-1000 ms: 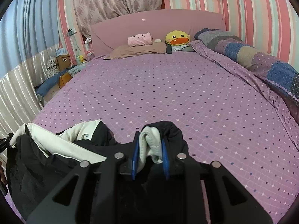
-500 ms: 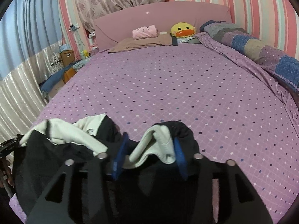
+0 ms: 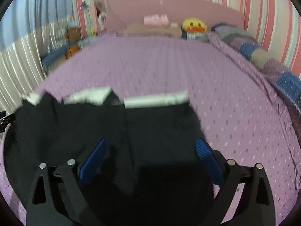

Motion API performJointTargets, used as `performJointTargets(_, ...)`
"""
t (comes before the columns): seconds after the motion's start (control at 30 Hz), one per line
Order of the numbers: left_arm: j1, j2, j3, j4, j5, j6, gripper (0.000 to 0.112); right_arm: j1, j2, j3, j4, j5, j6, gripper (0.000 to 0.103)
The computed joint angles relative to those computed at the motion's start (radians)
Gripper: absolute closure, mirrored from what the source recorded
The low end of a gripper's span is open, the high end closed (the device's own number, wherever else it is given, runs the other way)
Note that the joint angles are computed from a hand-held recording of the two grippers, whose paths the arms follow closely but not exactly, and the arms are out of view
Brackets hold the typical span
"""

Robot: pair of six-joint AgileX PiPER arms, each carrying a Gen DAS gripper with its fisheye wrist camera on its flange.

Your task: Fold large clothes

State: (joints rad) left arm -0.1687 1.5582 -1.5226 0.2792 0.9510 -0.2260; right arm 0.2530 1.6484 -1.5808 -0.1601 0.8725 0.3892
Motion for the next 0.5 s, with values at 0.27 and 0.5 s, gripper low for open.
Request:
performJointTargets(0.27,-0.040,0.062,0.072,0.063,-0.066,-0.061,0.033,-0.039,0.041,0.044,0.126,-0.063,-0.028,0.023)
performJointTargets(0.5,-0.034,0.104,-0.017,0.025,-0.020,-0.032,0.090,-0.045,-0.004,0.106,0.137,-0.142,0.001,0.075)
